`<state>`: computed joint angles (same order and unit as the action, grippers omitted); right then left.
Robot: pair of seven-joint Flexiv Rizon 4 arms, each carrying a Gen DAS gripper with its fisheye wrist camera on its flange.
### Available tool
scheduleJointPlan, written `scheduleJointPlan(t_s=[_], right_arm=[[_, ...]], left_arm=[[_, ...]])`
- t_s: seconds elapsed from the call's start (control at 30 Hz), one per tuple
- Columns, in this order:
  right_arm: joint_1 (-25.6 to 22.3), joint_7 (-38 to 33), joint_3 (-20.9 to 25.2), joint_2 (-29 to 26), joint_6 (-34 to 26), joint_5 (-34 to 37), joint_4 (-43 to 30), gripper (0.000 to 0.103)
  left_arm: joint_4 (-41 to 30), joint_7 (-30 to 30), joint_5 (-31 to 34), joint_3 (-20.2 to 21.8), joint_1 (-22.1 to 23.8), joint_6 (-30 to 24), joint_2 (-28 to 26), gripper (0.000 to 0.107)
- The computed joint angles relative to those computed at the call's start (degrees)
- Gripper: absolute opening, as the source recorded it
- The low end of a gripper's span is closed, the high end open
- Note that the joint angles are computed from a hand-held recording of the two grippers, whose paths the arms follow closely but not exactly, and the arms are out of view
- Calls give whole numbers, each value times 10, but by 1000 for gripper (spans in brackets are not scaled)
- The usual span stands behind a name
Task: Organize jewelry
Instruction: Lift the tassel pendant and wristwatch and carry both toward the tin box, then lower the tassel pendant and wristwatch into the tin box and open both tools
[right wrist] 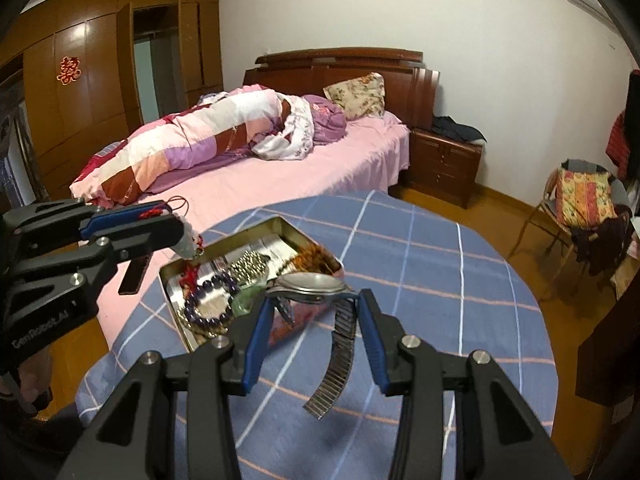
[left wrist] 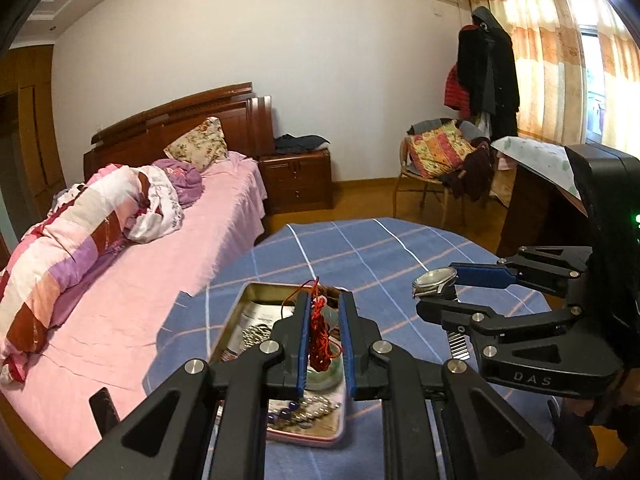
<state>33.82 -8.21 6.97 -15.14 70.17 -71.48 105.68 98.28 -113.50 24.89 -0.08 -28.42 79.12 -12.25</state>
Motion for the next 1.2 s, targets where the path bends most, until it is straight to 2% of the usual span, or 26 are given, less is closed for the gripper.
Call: scheduleJointPlan(t_s=[0.53, 1.2], right_arm=[[25, -30, -29, -59, 31, 17, -87, 46], [70, -119, -58, -121, 29, 136, -138, 46]], left_arm=[[-19, -47, 34, 22, 25, -16, -5, 13], [-11, -36, 5, 29, 38, -32, -30, 13]])
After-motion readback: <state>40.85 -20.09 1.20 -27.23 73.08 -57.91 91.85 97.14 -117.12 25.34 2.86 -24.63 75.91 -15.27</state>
